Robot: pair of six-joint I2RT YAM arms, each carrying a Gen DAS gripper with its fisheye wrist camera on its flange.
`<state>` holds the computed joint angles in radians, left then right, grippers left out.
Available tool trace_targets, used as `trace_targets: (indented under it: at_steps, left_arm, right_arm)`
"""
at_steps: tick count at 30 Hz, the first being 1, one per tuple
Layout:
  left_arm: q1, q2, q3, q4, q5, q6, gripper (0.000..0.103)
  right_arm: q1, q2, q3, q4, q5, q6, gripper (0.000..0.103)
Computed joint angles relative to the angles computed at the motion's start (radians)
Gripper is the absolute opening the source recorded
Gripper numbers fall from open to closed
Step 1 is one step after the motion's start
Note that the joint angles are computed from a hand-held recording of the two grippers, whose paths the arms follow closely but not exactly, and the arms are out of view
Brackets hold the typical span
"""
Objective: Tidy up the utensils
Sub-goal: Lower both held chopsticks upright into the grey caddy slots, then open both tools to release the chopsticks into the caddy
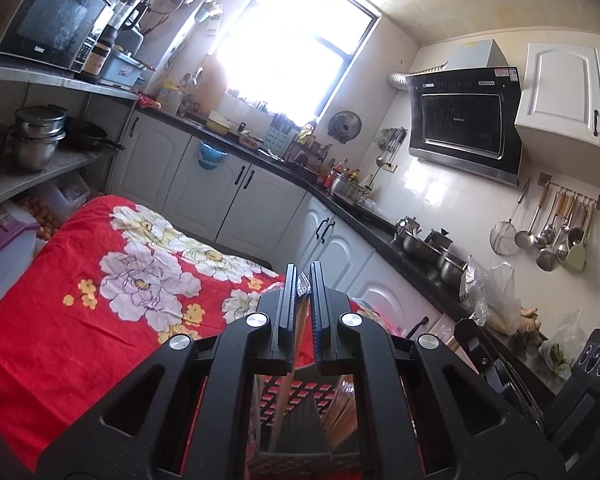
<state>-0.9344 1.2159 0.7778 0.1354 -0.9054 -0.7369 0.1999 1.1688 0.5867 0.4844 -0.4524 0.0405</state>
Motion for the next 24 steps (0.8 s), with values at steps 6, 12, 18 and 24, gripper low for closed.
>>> trace_targets:
  at_steps: [6, 12, 18, 24]
  left_arm:
    - [-0.016, -0.004, -0.01, -0.039, -0.007, -0.042, 0.003]
    - [-0.042, -0.02, -0.009, -0.102, -0.029, -0.091, 0.003]
    - [-0.066, -0.043, -0.004, -0.178, -0.048, -0.154, 0.024]
    - [-0.1, -0.066, 0.002, -0.253, -0.078, -0.21, 0.044]
  right_arm:
    - [-0.042, -0.023, -0.019, -0.051, -0.052, 0.017, 0.018]
    - [-0.071, -0.08, -0.032, -0.134, -0.095, 0.011, 0.026]
    - [-0.099, -0.108, -0.023, -0.23, -0.123, 0.014, 0.032]
    - [-0.126, -0.128, -0.017, -0.301, -0.151, 0.007, 0.036]
